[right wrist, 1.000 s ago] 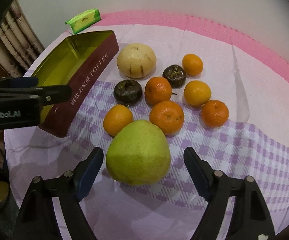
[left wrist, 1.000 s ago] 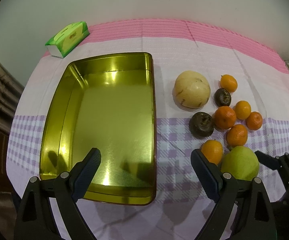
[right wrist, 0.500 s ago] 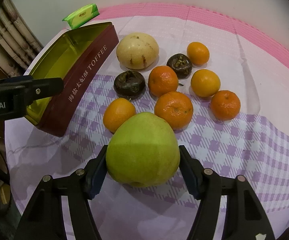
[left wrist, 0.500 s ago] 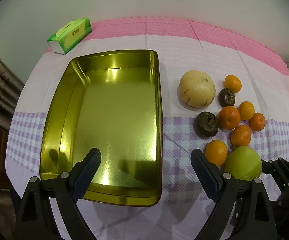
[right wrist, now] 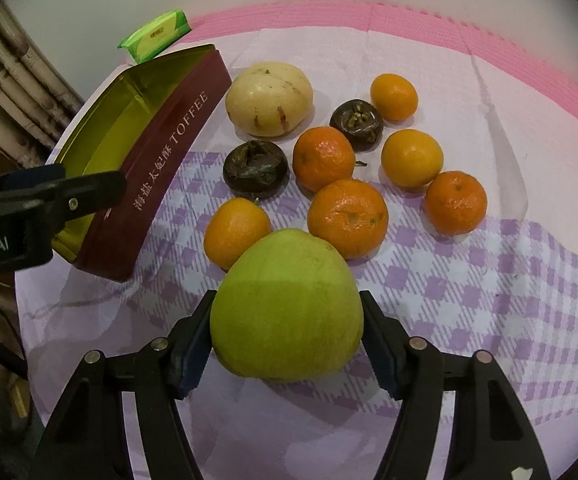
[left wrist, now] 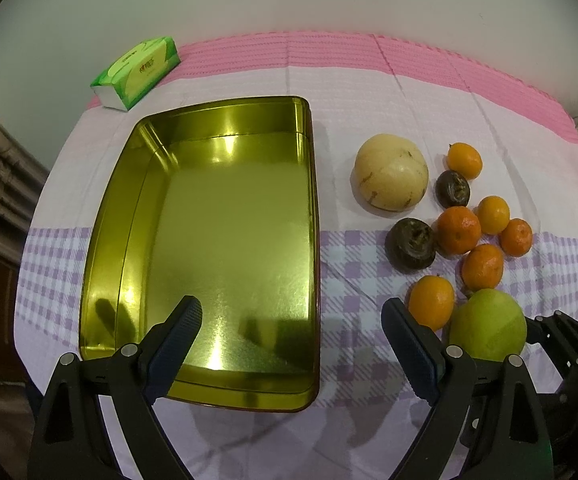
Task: Organize fruits
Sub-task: 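Lift the pear with the right gripper while the left gripper approaches a mandarin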
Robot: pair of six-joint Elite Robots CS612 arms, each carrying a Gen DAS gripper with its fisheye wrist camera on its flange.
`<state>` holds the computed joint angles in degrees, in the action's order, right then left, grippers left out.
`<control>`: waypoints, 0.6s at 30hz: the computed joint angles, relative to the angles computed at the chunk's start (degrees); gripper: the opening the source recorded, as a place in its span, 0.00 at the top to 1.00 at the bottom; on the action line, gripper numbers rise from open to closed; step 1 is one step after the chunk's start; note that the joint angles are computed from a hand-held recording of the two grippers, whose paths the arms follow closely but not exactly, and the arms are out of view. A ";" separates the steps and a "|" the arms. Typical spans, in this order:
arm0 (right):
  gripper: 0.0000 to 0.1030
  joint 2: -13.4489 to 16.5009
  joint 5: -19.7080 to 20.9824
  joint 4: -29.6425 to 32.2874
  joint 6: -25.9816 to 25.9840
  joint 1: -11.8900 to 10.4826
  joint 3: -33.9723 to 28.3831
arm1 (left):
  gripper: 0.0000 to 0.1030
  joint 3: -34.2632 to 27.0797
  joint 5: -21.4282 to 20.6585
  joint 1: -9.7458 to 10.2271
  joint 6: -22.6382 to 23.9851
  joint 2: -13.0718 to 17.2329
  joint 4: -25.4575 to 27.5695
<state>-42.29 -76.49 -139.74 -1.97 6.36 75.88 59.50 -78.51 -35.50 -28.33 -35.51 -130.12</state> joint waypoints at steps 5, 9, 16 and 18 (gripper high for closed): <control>0.38 0.23 0.51 -0.11 0.38 -0.11 -0.27 | 0.11 0.00 -0.02 -0.06 0.43 -0.06 0.08; 0.39 0.14 0.69 -0.87 0.51 -0.22 0.11 | 0.11 0.15 -0.25 -0.07 0.62 -0.14 -0.40; 0.39 -0.68 -0.19 -2.93 -0.26 -0.34 1.34 | 0.11 -0.16 -1.12 -0.22 2.43 -0.18 -0.75; 0.39 -0.97 -0.75 -3.57 -0.04 -0.56 1.64 | 0.11 -0.41 -1.60 -0.30 2.80 -0.09 -0.77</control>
